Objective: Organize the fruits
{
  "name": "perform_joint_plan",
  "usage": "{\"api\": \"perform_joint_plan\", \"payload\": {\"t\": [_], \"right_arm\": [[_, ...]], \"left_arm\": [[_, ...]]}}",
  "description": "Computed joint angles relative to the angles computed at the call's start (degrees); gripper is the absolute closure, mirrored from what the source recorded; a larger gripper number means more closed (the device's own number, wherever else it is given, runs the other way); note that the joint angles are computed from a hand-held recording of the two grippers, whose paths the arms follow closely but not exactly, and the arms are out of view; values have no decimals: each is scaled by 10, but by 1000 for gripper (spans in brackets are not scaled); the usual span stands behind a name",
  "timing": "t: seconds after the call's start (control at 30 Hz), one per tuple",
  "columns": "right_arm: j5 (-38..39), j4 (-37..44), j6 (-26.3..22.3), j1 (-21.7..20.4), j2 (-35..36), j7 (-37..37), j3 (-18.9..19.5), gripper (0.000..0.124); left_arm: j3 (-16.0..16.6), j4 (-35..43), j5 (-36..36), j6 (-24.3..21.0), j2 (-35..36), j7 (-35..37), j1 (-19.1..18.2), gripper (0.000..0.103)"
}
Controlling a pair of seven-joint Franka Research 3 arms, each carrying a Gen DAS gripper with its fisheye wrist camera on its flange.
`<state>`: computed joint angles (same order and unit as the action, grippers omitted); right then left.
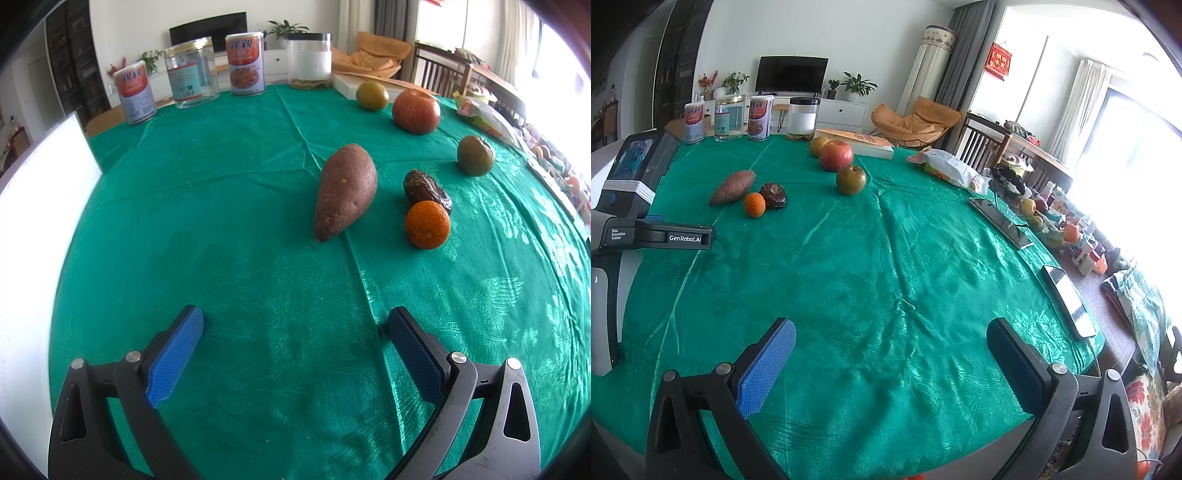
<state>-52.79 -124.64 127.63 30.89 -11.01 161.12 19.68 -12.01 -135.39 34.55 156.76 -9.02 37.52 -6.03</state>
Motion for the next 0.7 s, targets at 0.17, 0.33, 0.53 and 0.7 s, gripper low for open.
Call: {"api": "perform_joint_plan", "payload": {"t": [0.17, 0.33, 0.53, 0.7], "right_arm": [[0, -3, 8, -1, -2, 3, -2, 21], [8, -5, 16, -4, -3, -1, -3, 21], [12, -8, 28, -8, -5, 0, -5, 21], [27, -21, 56, -17, -16, 4, -8, 21]], "left_arm": [[0, 0, 0, 0, 0, 0, 0, 2], [0, 0, 0, 0, 0, 0, 0, 2], [0, 0, 0, -1, 0, 0, 0, 2], [0, 0, 0, -1, 0, 0, 0, 2]]}}
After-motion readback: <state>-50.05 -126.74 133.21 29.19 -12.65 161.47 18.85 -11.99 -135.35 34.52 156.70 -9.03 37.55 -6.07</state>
